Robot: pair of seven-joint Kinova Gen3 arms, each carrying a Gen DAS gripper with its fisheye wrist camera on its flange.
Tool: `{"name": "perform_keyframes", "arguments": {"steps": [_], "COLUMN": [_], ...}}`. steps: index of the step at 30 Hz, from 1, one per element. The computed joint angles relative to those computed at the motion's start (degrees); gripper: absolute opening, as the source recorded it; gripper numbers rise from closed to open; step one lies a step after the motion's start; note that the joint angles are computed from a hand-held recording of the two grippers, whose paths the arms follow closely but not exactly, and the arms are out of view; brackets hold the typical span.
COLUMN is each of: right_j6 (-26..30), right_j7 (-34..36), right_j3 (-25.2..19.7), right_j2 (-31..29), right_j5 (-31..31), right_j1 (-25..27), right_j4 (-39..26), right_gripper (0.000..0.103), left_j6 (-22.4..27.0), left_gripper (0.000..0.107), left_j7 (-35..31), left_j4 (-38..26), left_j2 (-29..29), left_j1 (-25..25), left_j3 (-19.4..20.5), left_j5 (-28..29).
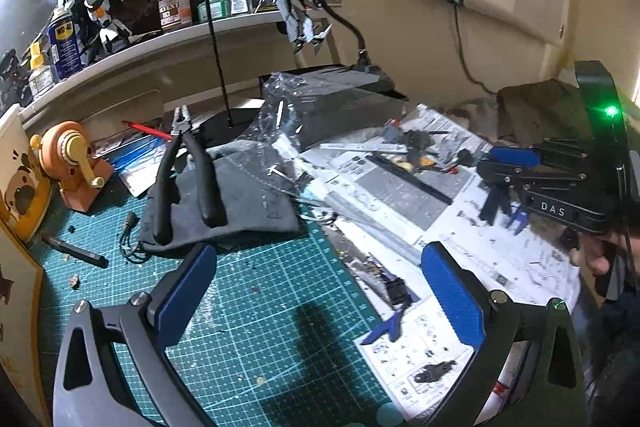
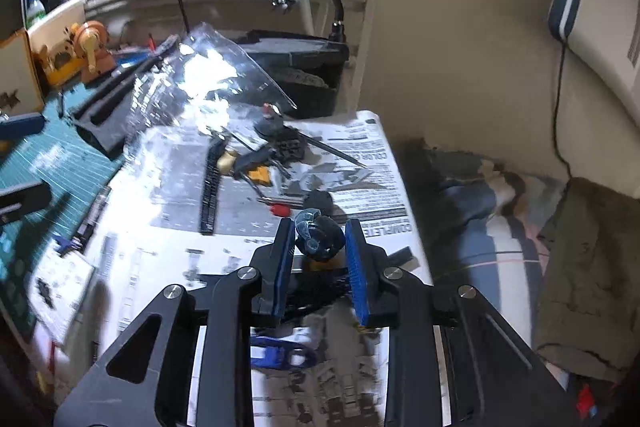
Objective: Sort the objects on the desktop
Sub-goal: 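Carry the dark round part with the right tool to the box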
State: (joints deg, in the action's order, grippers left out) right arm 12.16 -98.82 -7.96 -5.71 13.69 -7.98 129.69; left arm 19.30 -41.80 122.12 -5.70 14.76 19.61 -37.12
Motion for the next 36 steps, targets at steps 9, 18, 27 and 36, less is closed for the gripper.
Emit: {"name": "perform_keyframes", "arguments": {"steps": [9,18,27,36], "right_j6": [7.1,17.7,18.6,24.3], "right_j7": [20.2,34.0,31.9,33.1], "right_j3": [16.9,10.2,0.0,-7.5], "right_j2": [-10.2,-15.2,-8.0,13.5], "right_j5": [-20.7,-38.2,-39.2,-38.8], "right_j1": [-22.7,-26.2,-27.2,-32.6], "right_j4": [-2.8,-10.2,-20.6,-42.8], "right_gripper": [0.024,0.024,0.024,0.024], "left_j6": [-9.2,-4.0,17.0,34.9], "left_gripper": [0.102,0.065,0.065,0.065], "left_j7": [-12.0,-16.7,-33.8,-33.8], "left_j4": [4.9,7.8,3.2,-6.2], "left_j2": [-6.9,-20.8,-35.0,-41.6], "left_j1": [17.3,21.1,0.2,-11.1], "left_j3": [-19.5,-24.9,-18.5,-26.8], "left_j5": [9.7,15.5,31.1,23.0]}}
